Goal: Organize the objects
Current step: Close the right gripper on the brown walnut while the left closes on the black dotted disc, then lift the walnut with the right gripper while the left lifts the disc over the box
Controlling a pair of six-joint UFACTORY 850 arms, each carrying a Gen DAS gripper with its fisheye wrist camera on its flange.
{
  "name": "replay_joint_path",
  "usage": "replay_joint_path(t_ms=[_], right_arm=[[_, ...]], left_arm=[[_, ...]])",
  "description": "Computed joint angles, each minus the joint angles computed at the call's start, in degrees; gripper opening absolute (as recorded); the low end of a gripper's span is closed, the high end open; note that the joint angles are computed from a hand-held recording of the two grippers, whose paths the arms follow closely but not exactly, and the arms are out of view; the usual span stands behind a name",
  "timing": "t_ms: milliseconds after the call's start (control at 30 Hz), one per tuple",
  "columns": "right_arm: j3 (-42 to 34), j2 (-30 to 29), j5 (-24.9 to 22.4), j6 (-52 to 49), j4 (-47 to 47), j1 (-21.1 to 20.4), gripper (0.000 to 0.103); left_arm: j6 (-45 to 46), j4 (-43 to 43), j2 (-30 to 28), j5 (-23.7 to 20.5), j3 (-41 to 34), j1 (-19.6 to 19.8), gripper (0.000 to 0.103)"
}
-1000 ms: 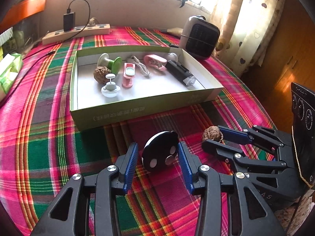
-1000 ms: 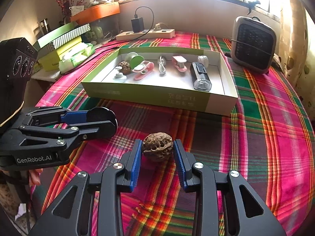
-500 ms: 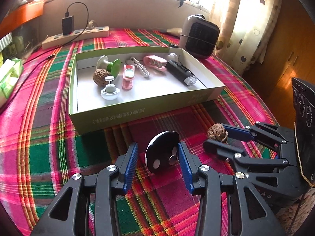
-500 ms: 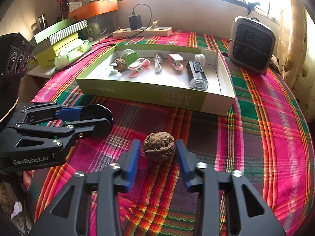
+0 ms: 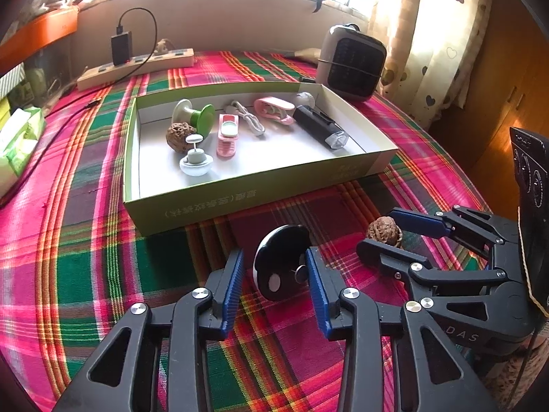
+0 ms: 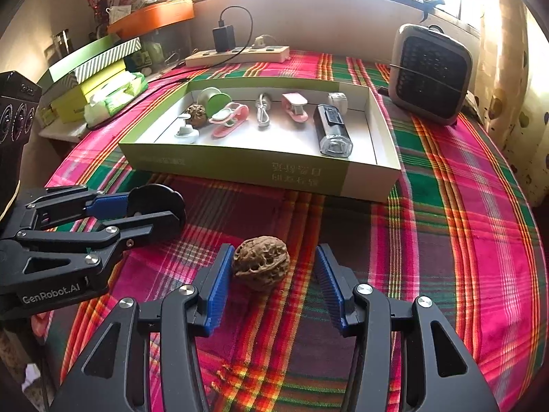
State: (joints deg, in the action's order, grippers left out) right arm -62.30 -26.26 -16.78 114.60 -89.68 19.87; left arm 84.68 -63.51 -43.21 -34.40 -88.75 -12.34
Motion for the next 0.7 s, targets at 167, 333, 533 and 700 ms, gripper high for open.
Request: replay_joint_path(t_ms=[167,333,533,700], right_arm=[[0.2,0.2,0.2,1.0,-1.2,0.0,0.036],[0.5,0.4,0.2,1.6,-1.8,0.0,0.033],[0.5,0.4,0.1,1.6,-1.8,0.0,0.033],[0.6,0.7,-0.2,2.6,-2.7,0.2,0.033]], left_arm=[[-0.4,0.2,0.2,1.0,0.2,-0.1,0.027],[-0.3,0.1,0.2,1.1,0.2,-0.1,0.027],[-0.2,-0.1,0.4,1.4,0.5,-0.1,0.027],[1.3,-1.5,1.0,1.9,1.3,0.0,0.026]])
